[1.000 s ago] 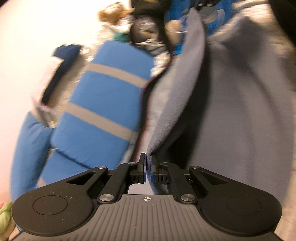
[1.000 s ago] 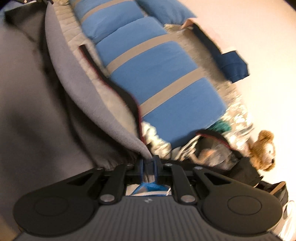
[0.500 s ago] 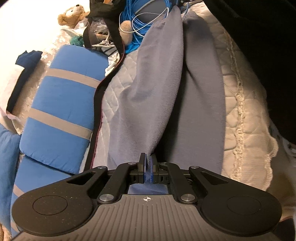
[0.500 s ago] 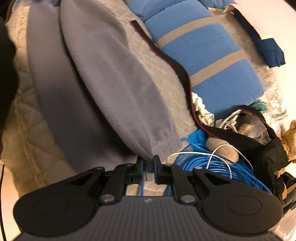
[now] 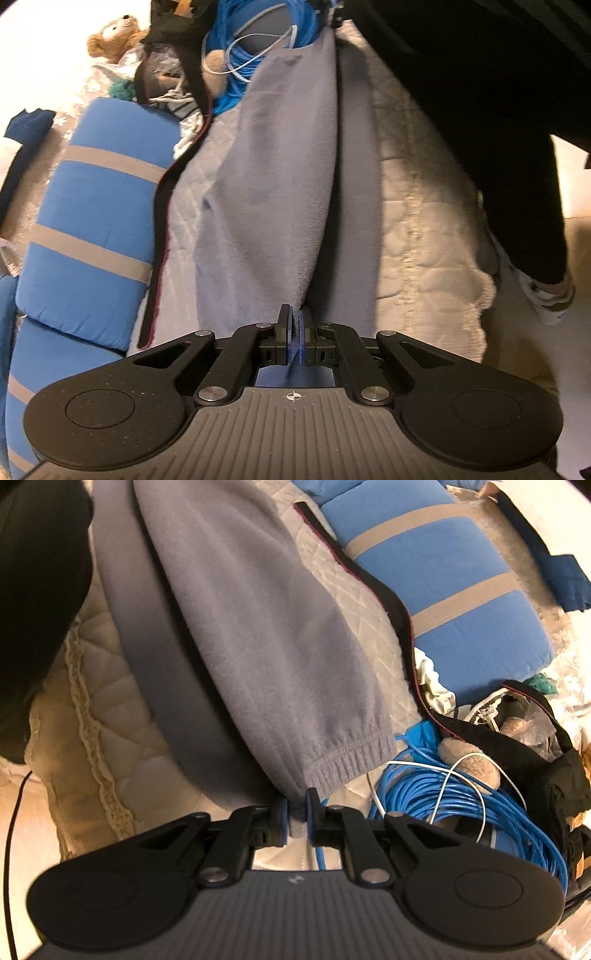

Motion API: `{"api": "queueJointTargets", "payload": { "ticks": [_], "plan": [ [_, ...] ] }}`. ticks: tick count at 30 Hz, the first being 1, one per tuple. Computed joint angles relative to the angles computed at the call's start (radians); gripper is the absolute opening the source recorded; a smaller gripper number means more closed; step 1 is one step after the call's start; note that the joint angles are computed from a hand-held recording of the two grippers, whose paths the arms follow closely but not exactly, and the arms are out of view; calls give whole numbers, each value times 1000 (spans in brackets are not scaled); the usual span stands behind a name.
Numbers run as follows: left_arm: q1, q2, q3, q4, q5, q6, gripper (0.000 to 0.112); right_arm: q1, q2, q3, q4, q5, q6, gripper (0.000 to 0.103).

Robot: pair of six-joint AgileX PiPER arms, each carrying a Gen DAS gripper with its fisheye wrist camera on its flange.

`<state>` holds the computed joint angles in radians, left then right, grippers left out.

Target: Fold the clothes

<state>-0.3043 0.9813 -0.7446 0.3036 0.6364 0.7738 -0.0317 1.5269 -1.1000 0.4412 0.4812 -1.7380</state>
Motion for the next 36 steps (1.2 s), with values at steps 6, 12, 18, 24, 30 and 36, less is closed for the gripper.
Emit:
{"api": "queueJointTargets", "payload": {
  "ticks": [6, 12, 18, 24, 30, 36],
  "plan": [
    [-40, 5, 69, 61, -34, -45, 3, 10, -7, 18, -32, -28, -10, 10],
    [-35, 25, 80, 67, -51, -49, 3, 14, -17, 22, -65, -24, 11, 10],
    [-39, 11, 99, 75, -62, -47, 3, 42, -7, -14, -210, 19, 144, 10],
    [-29, 11, 153, 108, -123, -35, 4, 64, -16, 11, -289, -22, 181, 31],
    [-93, -10, 224, 373, -176, -311, 24, 87, -57, 120, -580, -239, 356, 75],
    [-24, -130, 267, 345, -207, -243, 58, 49, -62, 82, -489, -344, 330, 96]
  ]
}}
